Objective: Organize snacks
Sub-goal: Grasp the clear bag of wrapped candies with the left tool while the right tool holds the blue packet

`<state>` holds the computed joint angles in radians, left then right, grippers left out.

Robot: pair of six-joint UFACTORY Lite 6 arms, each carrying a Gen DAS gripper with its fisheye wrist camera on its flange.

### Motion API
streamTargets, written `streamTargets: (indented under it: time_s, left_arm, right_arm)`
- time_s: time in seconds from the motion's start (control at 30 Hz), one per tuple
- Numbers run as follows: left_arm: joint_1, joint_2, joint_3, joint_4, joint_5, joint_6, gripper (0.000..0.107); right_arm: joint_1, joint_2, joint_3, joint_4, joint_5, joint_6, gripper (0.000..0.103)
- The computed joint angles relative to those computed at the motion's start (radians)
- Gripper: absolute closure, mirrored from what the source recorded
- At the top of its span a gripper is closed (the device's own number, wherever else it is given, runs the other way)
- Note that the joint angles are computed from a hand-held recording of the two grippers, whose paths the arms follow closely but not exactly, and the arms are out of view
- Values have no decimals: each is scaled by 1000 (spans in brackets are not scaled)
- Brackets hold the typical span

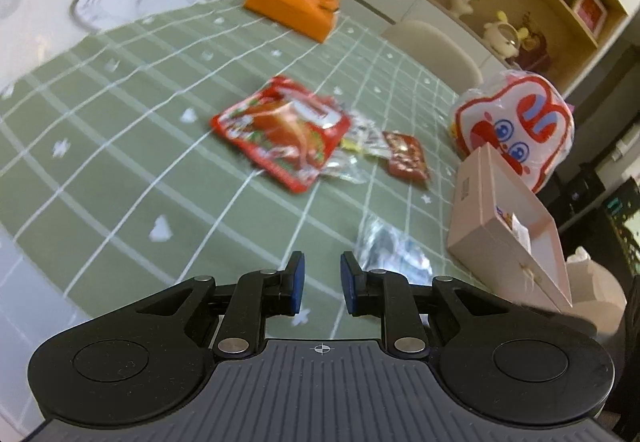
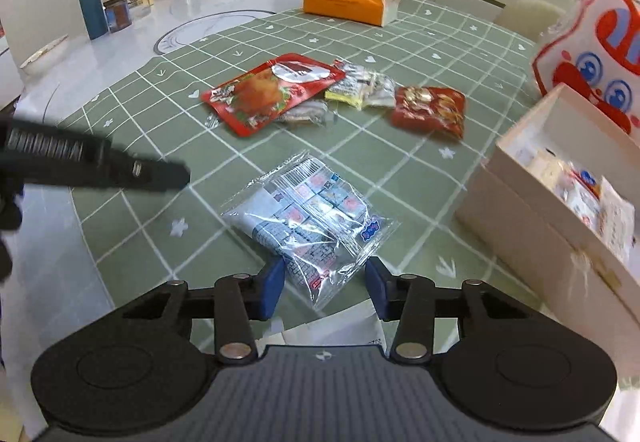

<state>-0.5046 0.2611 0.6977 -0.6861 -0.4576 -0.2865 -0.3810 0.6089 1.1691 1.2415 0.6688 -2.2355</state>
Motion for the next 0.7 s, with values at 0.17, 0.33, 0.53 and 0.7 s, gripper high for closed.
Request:
streamTargets:
  time_s: [0.17,0.33,0.53,0.7]
  left_arm:
    - [-18,67,169,-169,87,304,84]
    - [-25,166,308,-262,129,458,84]
    - [41,307,495,-204,221,536,84]
    - [140,431,655,243,351,190,84]
  right_arm:
    - [-80,-23,-25,11,35,-31,48]
    - [-138,-65,-48,7,97,-42,41]
    - [-32,-65,-78,125,-7,-126,41]
    - [94,-61,-90,506,-228,-413,39]
